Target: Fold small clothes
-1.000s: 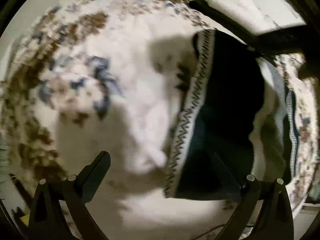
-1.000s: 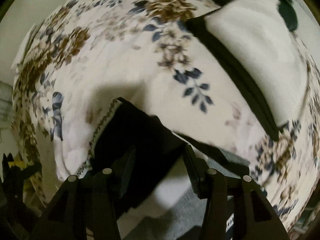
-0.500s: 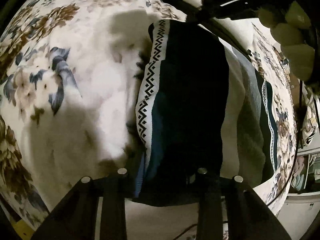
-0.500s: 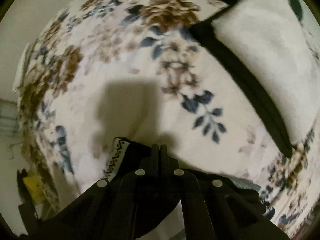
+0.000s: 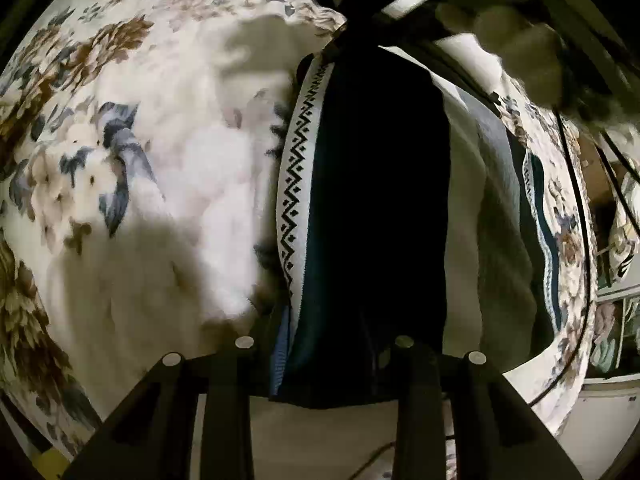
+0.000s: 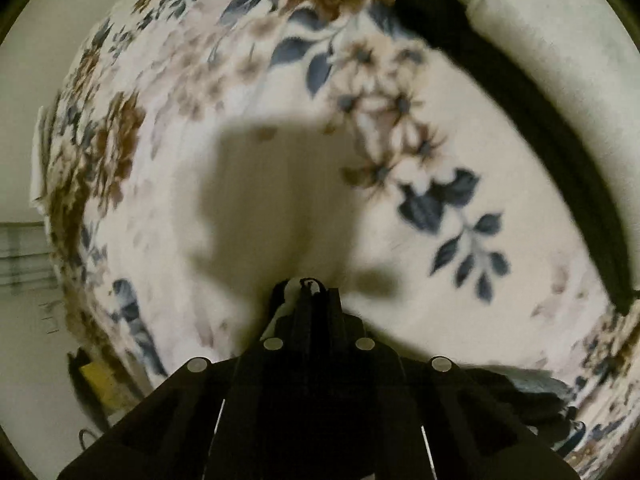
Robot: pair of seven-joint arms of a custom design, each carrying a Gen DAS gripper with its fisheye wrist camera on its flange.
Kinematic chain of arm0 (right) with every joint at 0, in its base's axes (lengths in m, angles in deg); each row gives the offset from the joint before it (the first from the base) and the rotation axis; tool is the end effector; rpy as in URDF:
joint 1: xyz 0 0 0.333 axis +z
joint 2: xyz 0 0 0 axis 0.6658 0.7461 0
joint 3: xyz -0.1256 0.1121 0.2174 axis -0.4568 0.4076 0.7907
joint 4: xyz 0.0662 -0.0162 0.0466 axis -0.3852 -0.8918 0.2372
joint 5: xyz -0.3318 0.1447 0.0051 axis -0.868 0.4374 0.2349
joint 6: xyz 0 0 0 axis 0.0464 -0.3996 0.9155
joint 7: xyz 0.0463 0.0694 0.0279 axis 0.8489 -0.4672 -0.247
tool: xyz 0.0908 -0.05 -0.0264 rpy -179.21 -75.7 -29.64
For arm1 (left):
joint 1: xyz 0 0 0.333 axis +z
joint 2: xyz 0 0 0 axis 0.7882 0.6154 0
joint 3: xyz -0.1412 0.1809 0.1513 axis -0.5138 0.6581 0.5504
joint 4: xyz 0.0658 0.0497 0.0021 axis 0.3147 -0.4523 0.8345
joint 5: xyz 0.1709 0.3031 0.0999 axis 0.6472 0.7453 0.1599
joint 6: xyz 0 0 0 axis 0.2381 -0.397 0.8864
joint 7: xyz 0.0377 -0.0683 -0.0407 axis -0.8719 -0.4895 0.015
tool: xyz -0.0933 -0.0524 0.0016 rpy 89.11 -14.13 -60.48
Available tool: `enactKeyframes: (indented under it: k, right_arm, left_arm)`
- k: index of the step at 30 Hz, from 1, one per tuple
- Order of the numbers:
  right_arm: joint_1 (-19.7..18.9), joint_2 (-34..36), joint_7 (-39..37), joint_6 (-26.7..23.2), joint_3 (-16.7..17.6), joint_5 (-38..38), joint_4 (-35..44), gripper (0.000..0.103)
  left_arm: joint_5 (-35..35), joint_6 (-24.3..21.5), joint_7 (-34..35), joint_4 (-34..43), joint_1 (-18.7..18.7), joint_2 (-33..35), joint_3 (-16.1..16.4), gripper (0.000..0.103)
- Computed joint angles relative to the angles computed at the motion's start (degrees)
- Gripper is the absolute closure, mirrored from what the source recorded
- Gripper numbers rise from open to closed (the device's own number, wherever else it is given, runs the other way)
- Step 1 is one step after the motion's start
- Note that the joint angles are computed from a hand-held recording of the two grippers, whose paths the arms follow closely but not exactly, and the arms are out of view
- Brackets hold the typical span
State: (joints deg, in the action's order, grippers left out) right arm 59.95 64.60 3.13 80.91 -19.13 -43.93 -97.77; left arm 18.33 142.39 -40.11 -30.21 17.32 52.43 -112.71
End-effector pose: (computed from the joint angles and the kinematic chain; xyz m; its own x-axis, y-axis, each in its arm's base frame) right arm 0.5670 0.2445 0.5483 0.6093 -0.7508 -0.2549 -0.7733 -0.6338 0.0183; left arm 0.2822 -0.4642 0.5461 0.3642 -0.8849 0.2904 -0.8663 -0.4364 -0.2432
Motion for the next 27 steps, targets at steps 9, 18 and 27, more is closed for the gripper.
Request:
enactKeyframes:
  k: [9, 18, 27]
  right_arm:
    - [-18.0, -15.3, 4.3, 5.7, -7.1, 11.2, -14.1, 0.051]
    - [-25.8, -20.4, 0.1, 7.4, -10.6, 10.5, -29.7, 0.051]
    - [-23.3, -27.0, -2.1, 21.7, -9.3, 13.9, -43.5, 0.092]
  left_arm:
    - [5.5, -12.1, -2.4, 6.8, 1.1, -0.7, 0.0, 0.016]
    - [9.6, -10.2, 3.8, 13.8, 2.9, 7.5, 2.5, 0.009]
    - [8.8, -10.3, 10.6, 20.4, 2.6, 14.8, 5.3, 0.009]
